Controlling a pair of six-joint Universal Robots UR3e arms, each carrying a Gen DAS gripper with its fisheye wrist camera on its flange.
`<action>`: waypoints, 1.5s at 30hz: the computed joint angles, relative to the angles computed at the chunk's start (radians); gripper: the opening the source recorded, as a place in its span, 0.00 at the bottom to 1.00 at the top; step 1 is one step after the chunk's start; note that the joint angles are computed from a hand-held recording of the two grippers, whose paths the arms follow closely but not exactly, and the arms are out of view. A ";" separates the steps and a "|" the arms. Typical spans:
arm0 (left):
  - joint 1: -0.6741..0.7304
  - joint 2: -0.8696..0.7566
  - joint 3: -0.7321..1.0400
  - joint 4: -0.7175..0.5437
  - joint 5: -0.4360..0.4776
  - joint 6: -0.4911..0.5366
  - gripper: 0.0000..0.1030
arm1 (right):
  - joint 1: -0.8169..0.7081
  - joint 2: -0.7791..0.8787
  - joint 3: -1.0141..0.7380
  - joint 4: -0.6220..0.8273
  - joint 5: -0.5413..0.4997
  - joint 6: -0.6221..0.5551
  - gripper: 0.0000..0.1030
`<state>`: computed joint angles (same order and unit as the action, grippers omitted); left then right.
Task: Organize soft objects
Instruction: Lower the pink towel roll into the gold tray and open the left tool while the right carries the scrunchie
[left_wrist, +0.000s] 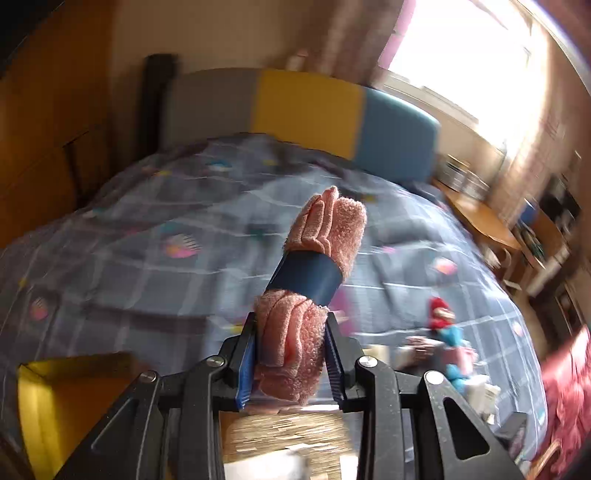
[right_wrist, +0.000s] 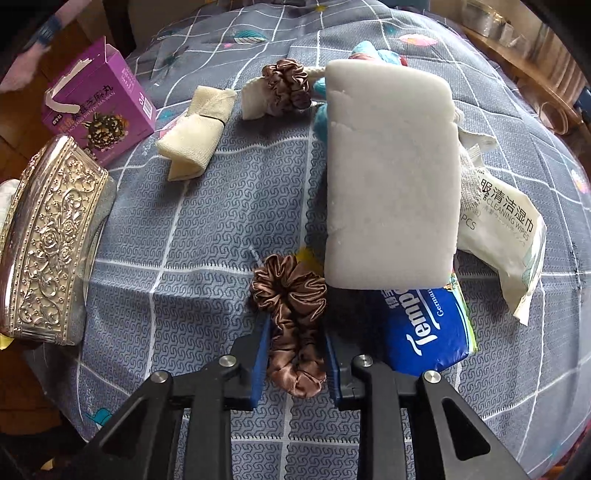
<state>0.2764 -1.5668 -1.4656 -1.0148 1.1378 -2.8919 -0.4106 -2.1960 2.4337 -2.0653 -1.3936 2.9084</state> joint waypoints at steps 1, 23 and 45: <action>0.047 0.024 -0.041 0.009 -0.009 0.017 0.31 | 0.017 0.014 0.004 -0.022 -0.007 0.015 0.27; 0.668 0.231 -0.605 -0.175 -0.126 0.367 0.41 | 0.259 0.108 0.013 -0.216 -0.160 0.174 0.26; 1.070 0.803 -0.700 -0.749 -0.206 1.027 0.41 | 0.126 -0.076 0.013 -0.047 0.012 0.113 0.17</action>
